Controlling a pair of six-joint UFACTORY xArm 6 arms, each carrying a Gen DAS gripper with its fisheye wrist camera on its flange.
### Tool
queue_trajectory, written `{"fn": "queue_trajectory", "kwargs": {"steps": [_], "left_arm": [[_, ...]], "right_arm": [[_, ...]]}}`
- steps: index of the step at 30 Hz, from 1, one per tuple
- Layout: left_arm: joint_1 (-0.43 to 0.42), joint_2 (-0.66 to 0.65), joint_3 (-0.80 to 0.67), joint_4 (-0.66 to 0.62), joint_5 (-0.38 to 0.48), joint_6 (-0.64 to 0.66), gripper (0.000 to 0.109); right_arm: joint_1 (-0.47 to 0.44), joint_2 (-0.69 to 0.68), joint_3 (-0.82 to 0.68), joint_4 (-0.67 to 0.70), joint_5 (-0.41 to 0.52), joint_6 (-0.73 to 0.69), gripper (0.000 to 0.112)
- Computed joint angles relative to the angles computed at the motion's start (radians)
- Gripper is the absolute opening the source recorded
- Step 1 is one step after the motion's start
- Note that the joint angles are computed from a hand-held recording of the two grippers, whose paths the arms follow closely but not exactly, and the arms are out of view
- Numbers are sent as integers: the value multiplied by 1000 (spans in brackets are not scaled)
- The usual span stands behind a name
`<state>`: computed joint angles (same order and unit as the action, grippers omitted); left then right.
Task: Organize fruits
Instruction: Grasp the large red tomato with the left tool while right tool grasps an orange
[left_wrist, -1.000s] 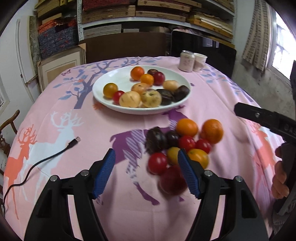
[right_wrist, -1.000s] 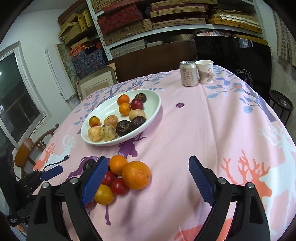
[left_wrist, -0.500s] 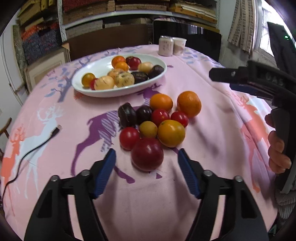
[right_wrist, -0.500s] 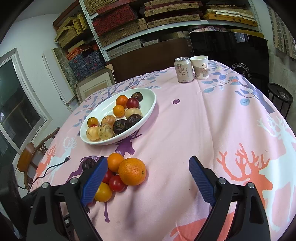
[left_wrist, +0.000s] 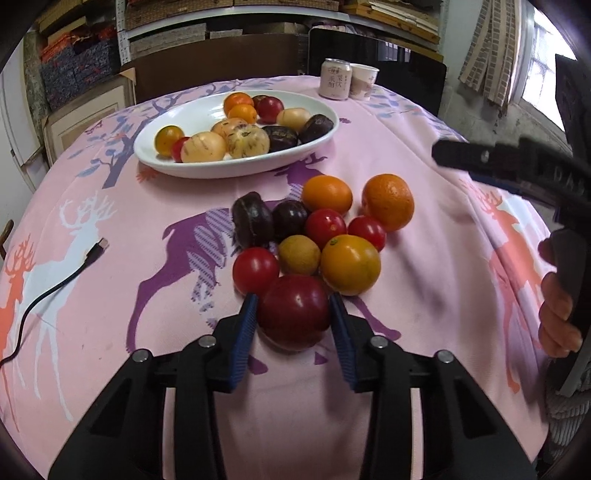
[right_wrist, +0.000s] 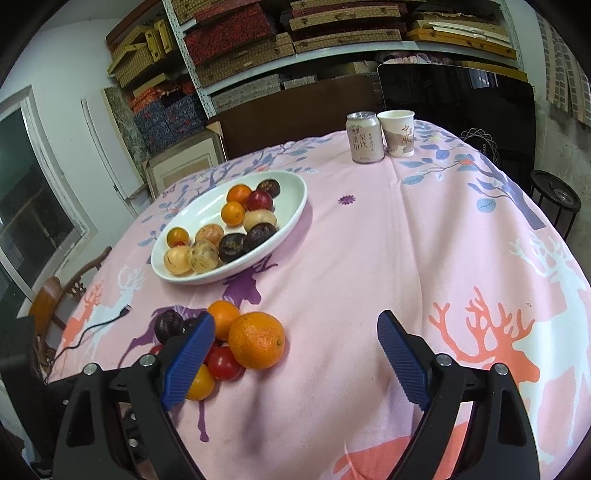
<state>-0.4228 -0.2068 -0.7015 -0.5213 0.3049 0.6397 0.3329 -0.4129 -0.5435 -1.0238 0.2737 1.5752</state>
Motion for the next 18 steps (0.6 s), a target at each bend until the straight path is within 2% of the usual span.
{"fn": "queue_trajectory", "kwargs": {"steps": [3,5,9,13,15,18], "left_arm": [[8,-27,22,-50,-79,9,39],[24,-30,16,-90,-93,18,39],[70,-1,-7,7,-105,-127,39],[85,4,-10,33,-119,-165,39],[86,0,2,77,-150,-202,39],[89,-1,1,60,-152,-193,39]], "right_arm": [[16,32,-18,34,34,-38,90],[14,41,-20,45,35,-49,90],[27,74,-36,61,39,-76,90],[73,134,-93,56,103,-121,90],[102,158,-124,46,184,-131,90],[76,127,-100,39,186,-92,92]]}}
